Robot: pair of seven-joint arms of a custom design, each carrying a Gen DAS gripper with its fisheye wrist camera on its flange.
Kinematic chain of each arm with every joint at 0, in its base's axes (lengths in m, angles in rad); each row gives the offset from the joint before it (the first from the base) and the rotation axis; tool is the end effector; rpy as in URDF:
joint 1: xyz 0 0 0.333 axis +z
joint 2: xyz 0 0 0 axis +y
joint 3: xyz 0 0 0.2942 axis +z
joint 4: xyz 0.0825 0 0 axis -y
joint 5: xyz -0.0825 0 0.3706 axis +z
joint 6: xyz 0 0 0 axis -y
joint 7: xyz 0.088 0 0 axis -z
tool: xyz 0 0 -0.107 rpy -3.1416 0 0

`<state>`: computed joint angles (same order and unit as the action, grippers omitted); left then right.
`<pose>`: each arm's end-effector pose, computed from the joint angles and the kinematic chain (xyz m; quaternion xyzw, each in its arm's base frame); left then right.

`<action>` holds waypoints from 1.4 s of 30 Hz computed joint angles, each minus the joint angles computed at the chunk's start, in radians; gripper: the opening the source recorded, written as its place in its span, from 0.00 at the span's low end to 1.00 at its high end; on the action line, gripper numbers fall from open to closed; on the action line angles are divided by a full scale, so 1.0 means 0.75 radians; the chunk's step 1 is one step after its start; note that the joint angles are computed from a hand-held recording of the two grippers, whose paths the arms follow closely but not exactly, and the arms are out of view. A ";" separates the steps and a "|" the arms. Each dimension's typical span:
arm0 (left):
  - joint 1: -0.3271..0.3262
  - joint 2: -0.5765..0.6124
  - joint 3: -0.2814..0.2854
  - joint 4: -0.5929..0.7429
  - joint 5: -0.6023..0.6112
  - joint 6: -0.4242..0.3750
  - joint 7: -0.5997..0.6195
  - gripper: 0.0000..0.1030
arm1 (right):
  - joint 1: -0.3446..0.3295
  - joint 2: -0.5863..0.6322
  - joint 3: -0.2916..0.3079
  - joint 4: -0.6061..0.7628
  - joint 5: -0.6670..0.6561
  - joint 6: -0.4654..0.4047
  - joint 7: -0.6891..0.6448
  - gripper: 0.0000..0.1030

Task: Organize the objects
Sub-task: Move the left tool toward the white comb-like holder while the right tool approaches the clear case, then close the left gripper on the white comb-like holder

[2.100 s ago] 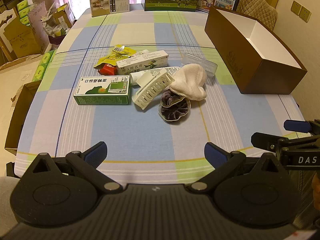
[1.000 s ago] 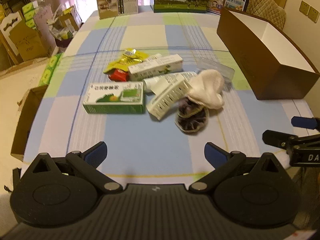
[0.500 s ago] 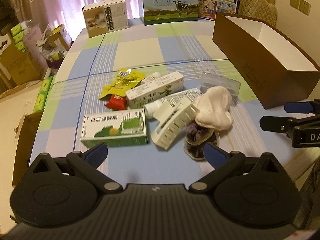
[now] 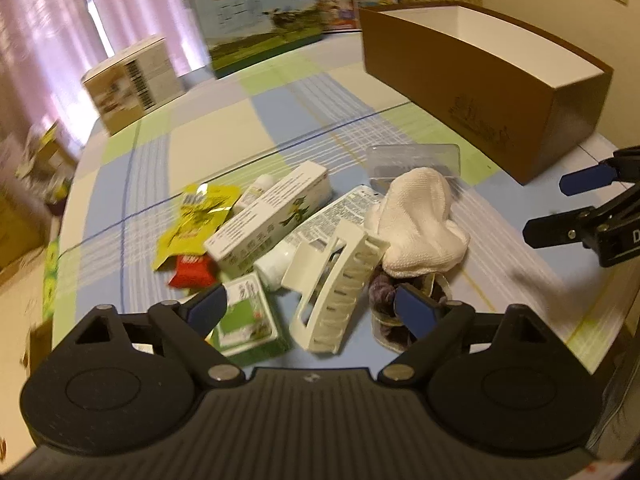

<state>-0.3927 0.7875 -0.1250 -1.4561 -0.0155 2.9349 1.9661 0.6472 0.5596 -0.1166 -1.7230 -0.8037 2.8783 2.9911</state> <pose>0.6584 -0.3467 0.2924 -0.3399 0.8757 -0.2814 0.1963 0.5616 0.3893 0.3061 -0.6172 0.7038 -0.1795 0.3025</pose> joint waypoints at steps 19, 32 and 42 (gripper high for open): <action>-0.012 0.199 0.014 0.263 0.064 -0.105 0.202 0.47 | -0.021 0.023 0.016 -0.009 0.117 0.019 -0.099 0.87; 0.013 0.033 0.000 0.082 -0.029 -0.074 -0.006 0.47 | 0.094 0.055 -0.142 0.028 -0.038 0.143 0.070 0.79; 0.038 0.047 0.014 0.166 -0.087 -0.116 -0.240 0.47 | 0.077 0.222 -0.051 0.388 -0.173 -0.283 -0.381 0.58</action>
<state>-0.3642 0.8230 -0.1147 -1.3316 -0.0808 2.8482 1.7861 0.7052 0.7261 -0.1552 -1.4321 -0.9332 2.6663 2.7056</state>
